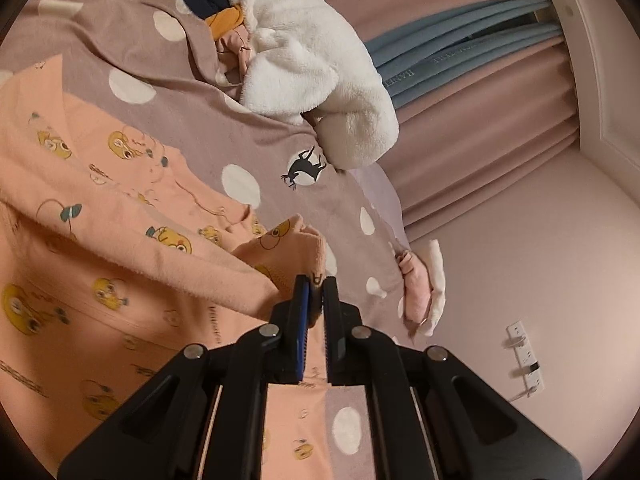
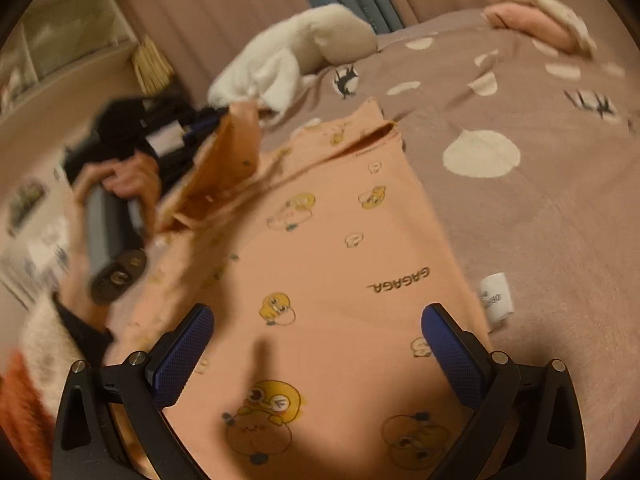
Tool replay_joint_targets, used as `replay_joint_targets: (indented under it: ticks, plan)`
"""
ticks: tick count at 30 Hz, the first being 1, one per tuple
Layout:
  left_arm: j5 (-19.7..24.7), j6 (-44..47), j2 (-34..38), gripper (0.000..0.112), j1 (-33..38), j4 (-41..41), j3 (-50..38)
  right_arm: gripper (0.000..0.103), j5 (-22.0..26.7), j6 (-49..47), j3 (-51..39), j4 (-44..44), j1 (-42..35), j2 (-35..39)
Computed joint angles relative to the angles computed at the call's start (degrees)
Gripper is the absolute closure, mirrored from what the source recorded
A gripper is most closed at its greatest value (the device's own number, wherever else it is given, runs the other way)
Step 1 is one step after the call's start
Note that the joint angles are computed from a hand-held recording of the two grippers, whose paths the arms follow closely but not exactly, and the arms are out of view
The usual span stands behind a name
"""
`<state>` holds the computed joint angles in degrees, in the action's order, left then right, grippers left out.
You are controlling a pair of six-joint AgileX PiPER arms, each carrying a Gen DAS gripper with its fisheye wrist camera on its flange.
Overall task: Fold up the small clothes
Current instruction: 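Fold the held sleeve across the garment body with the left tool, then release the sleeve and lift the left tool away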
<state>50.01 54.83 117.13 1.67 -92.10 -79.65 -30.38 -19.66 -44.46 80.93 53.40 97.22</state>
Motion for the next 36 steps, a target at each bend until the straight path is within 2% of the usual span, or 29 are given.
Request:
replay_joint_targets:
  ticks: [2,4,6,9,12,14,16,17,19,20,24,26,28,30,32,36]
  plan:
    - [-0.2,0.15,-0.22,0.109,-0.46,-2.49,-0.04,0.0,-1.43,2.14,0.97,-2.16,0.85,0.05]
    - [0.17,2.07,-0.58,0.109,-1.29,-5.91,-0.16,0.0,-2.27,-4.88,-0.47,3.32,2.11,0.61]
    - [-1.98,3.7,-2.08,0.109,-3.13,-7.03,-0.05,0.0,-2.45,-12.5,-1.77,9.74,2.38,0.2]
    - [-3.53,5.82,-2.47,0.108,-6.88,-7.49,-1.27,0.0,-2.96,-16.12,-1.07,13.22,2.38,-0.78]
    - [-4.38,4.73,0.65,0.108,-10.84,-5.6,-4.24,0.0,-4.07,-12.37,2.35,11.13,2.84,-3.23]
    - [-6.0,-0.11,3.63,0.096,-13.24,1.24,-7.45,0.0,-7.76,-14.82,2.97,15.87,4.35,-3.73]
    - [-3.63,-4.4,6.27,0.063,-13.77,4.94,-9.53,0.0,-7.37,-14.27,4.57,16.42,4.04,-4.53]
    - [-1.61,-4.09,7.14,0.056,-13.56,3.43,-9.45,0.0,-6.88,-10.98,6.01,13.51,4.07,-5.28]
    - [2.24,-1.27,8.06,0.05,-12.96,-0.97,-8.84,0.0,-7.53,-7.28,8.19,10.75,4.96,-6.8]
    - [2.52,-0.72,7.6,0.05,-12.89,-1.09,-8.78,0.0,-7.65,-6.77,8.7,10.32,5.2,-7.02]
    - [0.87,-0.32,5.4,0.04,-12.86,3.11,-9.86,0.0,-7.38,-7.31,8.63,9.96,4.76,-6.85]
    - [0.4,-0.28,2.96,0.032,-12.09,5.6,-8.17,0.0,-6.92,-8.8,7.84,10.74,4.11,-6.35]
    - [-1.51,0.04,-0.12,0.012,-11.23,8.18,-5.02,0.0,-7.11,-9.14,7.63,11.18,4.28,-6.06]
    - [-4.02,3.06,-3.24,0.01,-10.03,9.15,-1.34,0.0,-7.34,-8.26,7.94,10.71,4.45,-6.05]
    - [-8.94,5.84,-7.24,0.01,-8.98,11.37,3.16,0.0,-7.26,-7.11,8.33,9.79,4.39,-6.22]
    - [-20.21,-0.76,-13.27,0.01,-8.2,25.79,9.54,0.0,-7.25,-6.41,8.42,9.23,4.36,-6.12]
